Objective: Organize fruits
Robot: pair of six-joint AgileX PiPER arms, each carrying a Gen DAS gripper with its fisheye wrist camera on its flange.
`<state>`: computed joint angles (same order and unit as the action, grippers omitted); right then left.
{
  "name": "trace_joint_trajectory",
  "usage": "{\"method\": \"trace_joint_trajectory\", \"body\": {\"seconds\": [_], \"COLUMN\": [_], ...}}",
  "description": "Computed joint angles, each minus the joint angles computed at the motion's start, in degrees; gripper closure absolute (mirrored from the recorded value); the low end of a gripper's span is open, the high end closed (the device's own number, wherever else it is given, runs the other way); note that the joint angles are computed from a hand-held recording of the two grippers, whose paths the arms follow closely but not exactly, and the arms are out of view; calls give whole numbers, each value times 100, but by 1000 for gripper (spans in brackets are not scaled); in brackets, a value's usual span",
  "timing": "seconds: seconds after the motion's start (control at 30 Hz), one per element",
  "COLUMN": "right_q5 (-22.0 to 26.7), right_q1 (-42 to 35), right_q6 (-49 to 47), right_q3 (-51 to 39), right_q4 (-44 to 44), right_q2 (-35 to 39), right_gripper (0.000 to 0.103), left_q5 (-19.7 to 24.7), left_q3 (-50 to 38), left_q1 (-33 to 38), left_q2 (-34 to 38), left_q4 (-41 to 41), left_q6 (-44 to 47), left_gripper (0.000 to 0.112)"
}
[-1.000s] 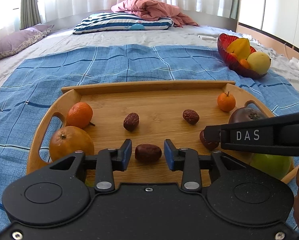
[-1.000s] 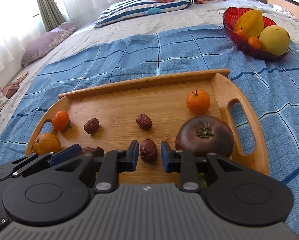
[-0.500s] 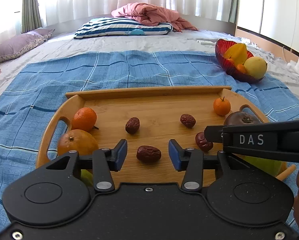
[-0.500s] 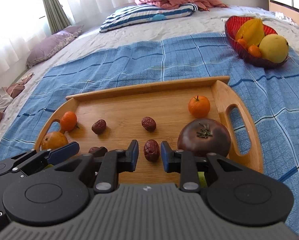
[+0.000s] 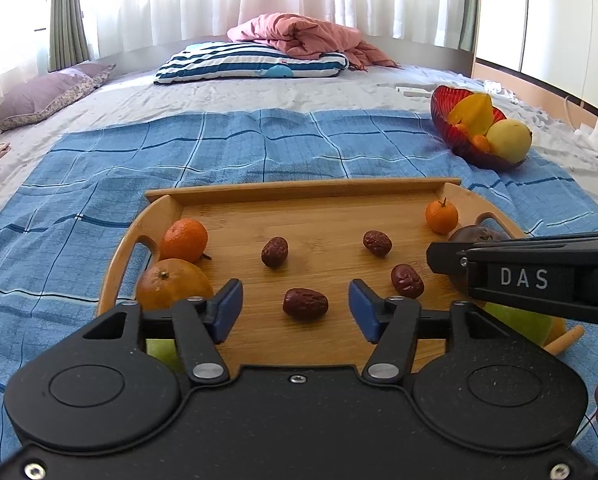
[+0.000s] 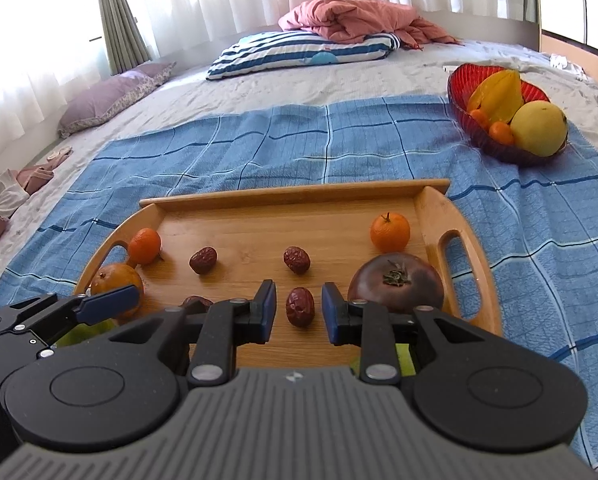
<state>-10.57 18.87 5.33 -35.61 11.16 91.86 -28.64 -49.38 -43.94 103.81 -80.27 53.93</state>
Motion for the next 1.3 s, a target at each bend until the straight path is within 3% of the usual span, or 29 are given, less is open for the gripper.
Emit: {"method": "trace_joint_trajectory", "body": {"seconds": [0.1, 0.23, 0.37, 0.6, 0.67, 0.87, 1.3], "right_q5": [-140, -390, -588, -1131, -1311, -2066, -3173], "right_q1": [52, 148, 197, 507, 647, 1281, 2608], "right_q6": [-418, -928, -1067, -1798, -1984, -2569, -2726], "right_q3": [179, 467, 759, 1356, 1540, 2111, 2894], "right_q4": [377, 830, 952, 1786, 2052, 2953, 4208], "right_q2": [-167, -438, -719, -1221, -1355, -1635, -1878], "right_gripper": [64, 51, 46, 40, 37, 33, 27], "left_q5": [-78, -207, -335, -542, -646, -1013, -1352], "left_q3": [121, 329, 572, 1004, 1120, 1466, 1948], "left_q1": [-78, -227, -417, -734, -859, -1263, -1940], "left_q2": [-135, -349, -614, -1036, -1117, -1322, -1660], "left_q4": [-46, -16, -89, -249, -348, -583, -1056], "left_q6": [33, -23, -20, -141, -155, -292, -582], "left_gripper": [45, 36, 30, 28, 23, 22, 19]}}
